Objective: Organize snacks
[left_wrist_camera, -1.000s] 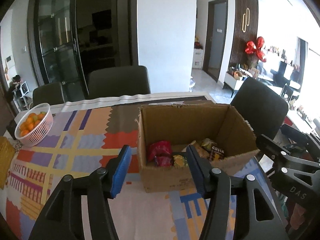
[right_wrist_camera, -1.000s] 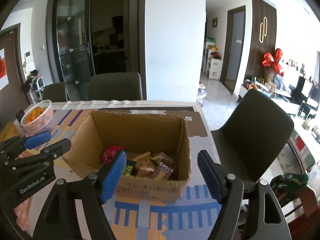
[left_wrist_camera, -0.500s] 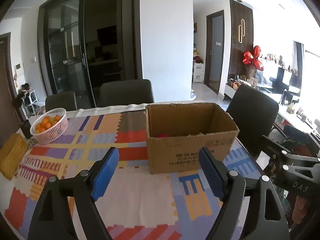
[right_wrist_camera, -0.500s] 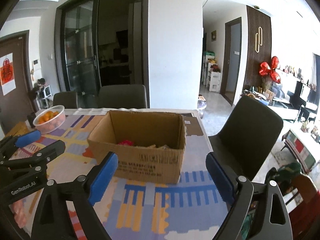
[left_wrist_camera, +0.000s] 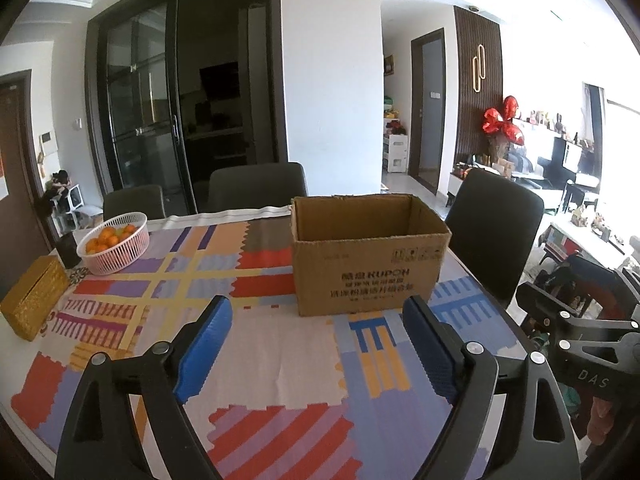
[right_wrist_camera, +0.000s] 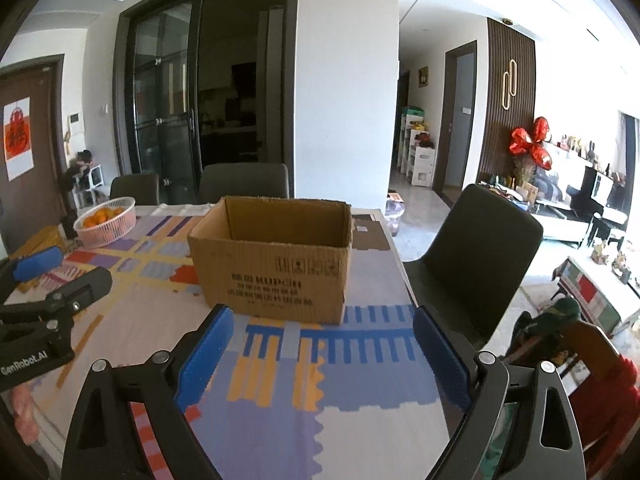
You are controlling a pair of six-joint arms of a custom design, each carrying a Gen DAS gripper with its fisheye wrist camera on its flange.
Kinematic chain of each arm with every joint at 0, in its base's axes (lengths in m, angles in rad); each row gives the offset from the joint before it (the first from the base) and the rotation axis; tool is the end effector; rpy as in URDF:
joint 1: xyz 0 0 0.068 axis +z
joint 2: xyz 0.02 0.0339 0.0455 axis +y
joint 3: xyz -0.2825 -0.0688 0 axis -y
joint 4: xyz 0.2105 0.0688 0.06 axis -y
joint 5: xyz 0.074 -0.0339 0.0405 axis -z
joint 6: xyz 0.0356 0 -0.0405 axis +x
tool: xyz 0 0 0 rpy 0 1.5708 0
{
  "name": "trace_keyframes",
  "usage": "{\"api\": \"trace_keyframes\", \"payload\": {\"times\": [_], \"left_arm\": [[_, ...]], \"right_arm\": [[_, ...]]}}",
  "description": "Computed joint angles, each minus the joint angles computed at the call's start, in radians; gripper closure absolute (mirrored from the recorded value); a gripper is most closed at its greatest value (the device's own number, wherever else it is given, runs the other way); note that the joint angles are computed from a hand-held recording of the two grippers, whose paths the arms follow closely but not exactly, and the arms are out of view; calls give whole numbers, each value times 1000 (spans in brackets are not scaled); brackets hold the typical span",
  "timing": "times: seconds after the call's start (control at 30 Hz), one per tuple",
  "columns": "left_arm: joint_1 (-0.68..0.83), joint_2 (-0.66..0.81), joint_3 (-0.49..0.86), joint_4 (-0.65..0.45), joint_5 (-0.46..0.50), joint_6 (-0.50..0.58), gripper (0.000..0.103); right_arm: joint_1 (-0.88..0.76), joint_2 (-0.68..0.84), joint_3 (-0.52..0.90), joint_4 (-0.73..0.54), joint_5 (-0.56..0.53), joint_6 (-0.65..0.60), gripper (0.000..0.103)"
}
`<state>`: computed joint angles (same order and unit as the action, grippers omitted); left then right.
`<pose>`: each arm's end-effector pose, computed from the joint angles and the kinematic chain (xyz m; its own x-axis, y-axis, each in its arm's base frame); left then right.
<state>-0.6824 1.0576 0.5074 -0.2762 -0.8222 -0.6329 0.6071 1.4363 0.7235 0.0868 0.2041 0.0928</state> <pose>0.1396 -0.0798 0.2284 -0.4863 -0.1236 -0.8650 -0.3021 0.9527 0.0337 0.2249 0.1474 0.2374 -0.5184 -0.2496 -0.8179 -0.3773 0.9251 -0.0431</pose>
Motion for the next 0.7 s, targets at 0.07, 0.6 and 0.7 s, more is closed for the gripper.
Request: {"api": "trace_keyframes", "payload": {"times": [0.07, 0.6, 0.7], "left_arm": [[-54, -4, 5, -51, -36, -53, 15], [-256, -12, 66, -306, -157, -308, 14], [-271, -10, 72, -331, -177, -342, 14]], "right_arm": [[6, -29, -24, -6, 4, -1, 11], [39, -176, -109, -62, 12, 39, 11], [44, -187, -115, -64, 11, 43, 11]]}}
